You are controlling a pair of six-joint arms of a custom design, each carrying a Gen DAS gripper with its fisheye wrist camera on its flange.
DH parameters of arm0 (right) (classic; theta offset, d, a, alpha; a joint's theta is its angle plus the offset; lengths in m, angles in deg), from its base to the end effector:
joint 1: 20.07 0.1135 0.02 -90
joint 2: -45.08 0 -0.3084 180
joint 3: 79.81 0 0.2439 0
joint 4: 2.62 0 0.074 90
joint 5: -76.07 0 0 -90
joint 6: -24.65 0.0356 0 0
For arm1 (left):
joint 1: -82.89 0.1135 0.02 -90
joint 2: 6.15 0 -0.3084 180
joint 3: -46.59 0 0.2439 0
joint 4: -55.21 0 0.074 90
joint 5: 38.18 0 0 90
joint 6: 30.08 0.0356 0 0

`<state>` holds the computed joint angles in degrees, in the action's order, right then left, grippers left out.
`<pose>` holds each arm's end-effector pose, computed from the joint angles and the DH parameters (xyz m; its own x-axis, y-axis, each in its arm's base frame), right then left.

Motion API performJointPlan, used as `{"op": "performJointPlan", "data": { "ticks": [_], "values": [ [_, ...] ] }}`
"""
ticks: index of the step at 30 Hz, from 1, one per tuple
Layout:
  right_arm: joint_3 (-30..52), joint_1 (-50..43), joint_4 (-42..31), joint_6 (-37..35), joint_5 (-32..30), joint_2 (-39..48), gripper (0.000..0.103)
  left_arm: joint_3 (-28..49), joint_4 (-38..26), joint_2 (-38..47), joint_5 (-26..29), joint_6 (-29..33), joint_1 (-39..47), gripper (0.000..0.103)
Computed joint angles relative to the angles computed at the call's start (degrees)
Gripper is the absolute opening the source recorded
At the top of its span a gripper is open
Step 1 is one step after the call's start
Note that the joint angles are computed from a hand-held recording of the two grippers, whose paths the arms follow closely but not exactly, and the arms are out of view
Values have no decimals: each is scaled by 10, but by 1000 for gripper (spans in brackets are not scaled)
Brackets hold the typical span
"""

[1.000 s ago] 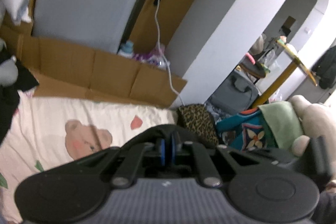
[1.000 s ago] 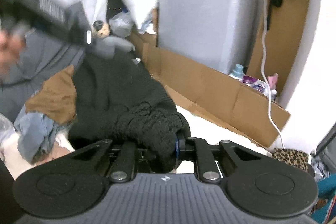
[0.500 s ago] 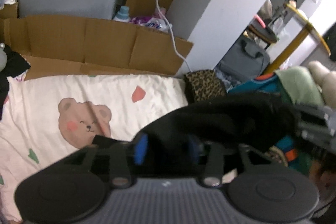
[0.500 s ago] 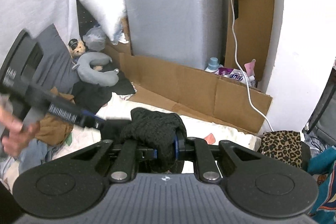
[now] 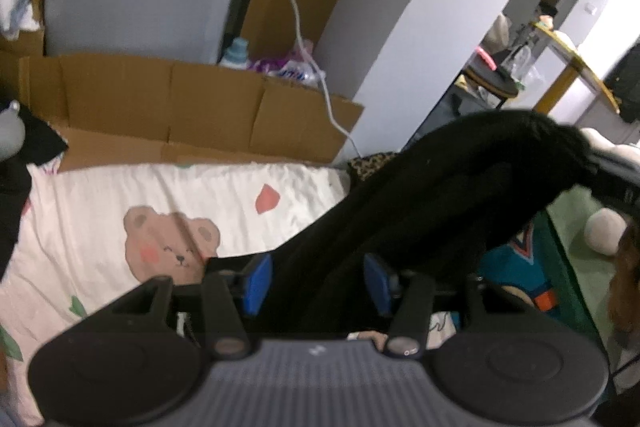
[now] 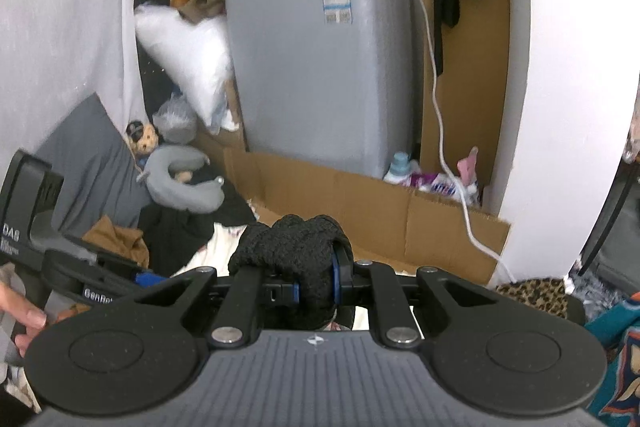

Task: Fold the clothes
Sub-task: 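Lift and stretch the black garment between both tools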

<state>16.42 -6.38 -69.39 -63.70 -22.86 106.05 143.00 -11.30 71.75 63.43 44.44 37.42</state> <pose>0.1566 0.0438 0.4669 -0.5180 -0.0969 -0.8499 -0.3476 0.9317 0.1056 0.1769 -0.1900 0.4116 -0.7138 0.3528 -0.6049 0.6249 0.7109 -0.3227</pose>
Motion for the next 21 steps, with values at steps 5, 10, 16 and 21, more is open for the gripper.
{"op": "performJointPlan", "data": {
  "ticks": [5,10,16,21],
  "values": [
    [124,18,-66,-4,34,32,14,38,-19,-18,-6,-4,-9,56],
    [261,49,-155,-13,85,72,14,64,-30,-30,-26,-8,-28,57],
    [416,120,-250,-2,163,143,14,75,-46,-51,-33,-5,-36,57],
    [568,169,-328,34,205,236,14,67,-62,-80,-8,10,-17,62]
  ]
}}
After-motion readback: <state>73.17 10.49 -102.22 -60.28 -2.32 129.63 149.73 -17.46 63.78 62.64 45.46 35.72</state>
